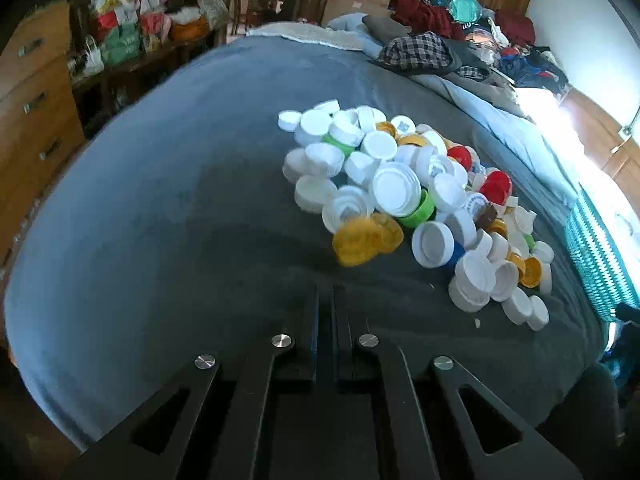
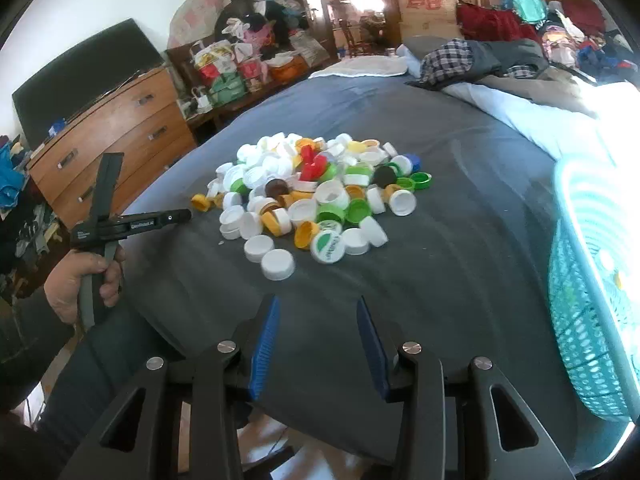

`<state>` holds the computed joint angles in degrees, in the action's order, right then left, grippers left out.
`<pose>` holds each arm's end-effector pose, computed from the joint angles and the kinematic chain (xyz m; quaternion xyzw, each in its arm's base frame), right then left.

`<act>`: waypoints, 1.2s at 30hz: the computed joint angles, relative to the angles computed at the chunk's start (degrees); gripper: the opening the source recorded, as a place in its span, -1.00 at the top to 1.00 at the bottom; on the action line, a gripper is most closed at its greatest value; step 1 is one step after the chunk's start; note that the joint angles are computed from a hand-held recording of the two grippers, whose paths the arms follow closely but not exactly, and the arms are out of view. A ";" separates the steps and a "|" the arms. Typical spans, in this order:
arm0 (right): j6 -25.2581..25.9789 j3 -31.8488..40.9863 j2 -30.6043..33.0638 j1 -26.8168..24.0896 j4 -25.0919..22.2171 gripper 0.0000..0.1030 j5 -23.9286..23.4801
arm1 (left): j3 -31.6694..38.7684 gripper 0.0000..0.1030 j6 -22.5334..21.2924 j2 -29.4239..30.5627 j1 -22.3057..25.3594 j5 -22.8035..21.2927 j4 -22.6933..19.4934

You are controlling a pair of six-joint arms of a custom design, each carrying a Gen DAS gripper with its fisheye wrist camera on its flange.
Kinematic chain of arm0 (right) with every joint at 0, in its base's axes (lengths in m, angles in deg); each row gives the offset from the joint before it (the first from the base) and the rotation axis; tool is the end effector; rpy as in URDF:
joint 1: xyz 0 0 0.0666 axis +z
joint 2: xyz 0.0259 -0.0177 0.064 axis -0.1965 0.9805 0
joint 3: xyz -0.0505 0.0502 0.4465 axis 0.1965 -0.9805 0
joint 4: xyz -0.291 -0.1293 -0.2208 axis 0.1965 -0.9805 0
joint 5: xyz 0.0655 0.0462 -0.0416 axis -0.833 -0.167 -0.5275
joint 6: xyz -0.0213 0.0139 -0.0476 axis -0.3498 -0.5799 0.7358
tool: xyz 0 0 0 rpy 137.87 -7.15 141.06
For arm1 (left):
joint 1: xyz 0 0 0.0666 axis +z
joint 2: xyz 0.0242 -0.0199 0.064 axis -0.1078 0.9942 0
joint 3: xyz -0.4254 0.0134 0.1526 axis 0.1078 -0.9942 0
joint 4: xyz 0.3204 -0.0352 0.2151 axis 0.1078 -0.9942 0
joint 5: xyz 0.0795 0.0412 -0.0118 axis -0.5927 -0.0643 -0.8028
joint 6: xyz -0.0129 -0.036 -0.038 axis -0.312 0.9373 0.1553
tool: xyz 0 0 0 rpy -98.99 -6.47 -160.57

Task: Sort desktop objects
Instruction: 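Grasp a yellow cap with the left tool while the right tool grasps a white cap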

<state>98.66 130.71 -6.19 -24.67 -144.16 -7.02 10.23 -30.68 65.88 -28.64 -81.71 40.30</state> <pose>0.3498 -0.0614 0.4259 -0.2552 0.8933 0.1951 0.3145 0.3817 -0.1536 0.3529 -0.0833 0.9402 -0.0941 0.3165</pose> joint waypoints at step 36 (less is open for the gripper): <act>-1.67 -4.04 -3.38 4.99 4.04 -0.18 3.41 | 0.97 -0.07 -2.16 1.29 -1.76 -2.26 2.90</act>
<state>96.99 126.67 -9.57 -19.68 -140.13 -3.61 11.20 -32.84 67.17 -30.40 -83.97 43.20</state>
